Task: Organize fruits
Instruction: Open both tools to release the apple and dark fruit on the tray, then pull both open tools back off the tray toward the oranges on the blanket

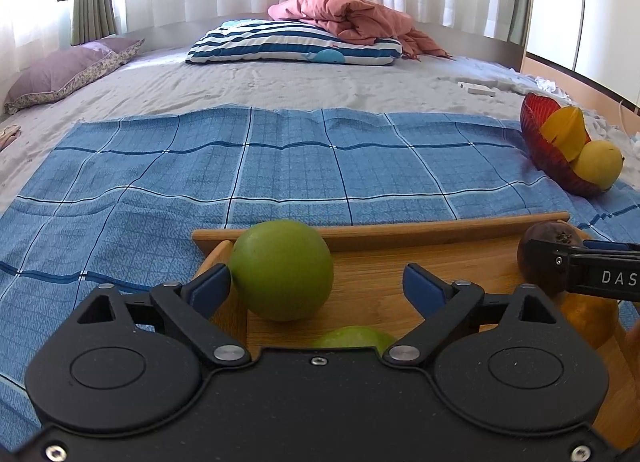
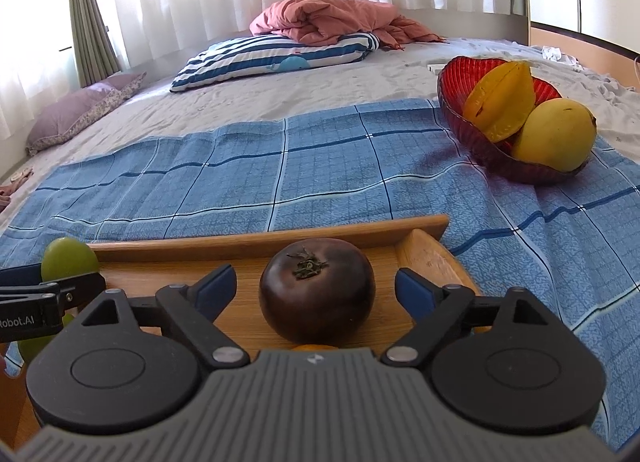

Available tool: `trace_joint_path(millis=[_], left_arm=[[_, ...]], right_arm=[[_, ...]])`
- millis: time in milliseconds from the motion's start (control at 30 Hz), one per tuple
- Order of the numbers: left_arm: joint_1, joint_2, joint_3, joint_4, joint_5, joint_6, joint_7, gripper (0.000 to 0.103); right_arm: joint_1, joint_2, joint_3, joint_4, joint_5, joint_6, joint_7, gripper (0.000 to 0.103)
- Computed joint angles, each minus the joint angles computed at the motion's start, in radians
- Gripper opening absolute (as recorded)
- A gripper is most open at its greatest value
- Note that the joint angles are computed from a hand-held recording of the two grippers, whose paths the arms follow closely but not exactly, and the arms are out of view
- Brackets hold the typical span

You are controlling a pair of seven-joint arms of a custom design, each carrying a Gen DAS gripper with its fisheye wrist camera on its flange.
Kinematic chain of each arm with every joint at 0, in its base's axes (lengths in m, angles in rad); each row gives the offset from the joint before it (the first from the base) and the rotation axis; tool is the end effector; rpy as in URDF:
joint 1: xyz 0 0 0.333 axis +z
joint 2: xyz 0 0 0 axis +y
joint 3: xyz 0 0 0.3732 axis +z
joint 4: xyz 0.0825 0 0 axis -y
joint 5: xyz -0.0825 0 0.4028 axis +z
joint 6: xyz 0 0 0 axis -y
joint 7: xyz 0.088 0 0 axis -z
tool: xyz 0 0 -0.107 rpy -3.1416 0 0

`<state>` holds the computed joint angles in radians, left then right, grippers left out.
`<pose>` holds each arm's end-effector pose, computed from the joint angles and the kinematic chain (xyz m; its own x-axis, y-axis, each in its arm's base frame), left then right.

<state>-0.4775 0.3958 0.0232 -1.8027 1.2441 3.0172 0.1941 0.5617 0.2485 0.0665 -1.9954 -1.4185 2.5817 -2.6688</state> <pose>0.6001 -0.3734 0.4257 -0.2766 -0.9607 0.0248 -0.5954 0.1511 -0.7890 0.5148 0.3925 0.4049 -0.1897 -0.9690 -0.1581 -0.5716 0.2399 -0.7847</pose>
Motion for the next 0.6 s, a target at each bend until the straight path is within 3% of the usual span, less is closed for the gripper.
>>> trace_joint_path(millis=[200, 600], left_arm=[[0.008, -0.012, -0.012, -0.015, -0.012, 0.005, 0.014, 0.101], [-0.004, -0.059, -0.008, -0.076, -0.020, 0.017, 0.005, 0.102]], right_arm=[[0.003, -0.004, 0.003, -0.002, -0.009, -0.009, -0.003, 0.098], [0.026, -0.035, 0.024, -0.025, -0.040, -0.087, 0.006, 0.103]])
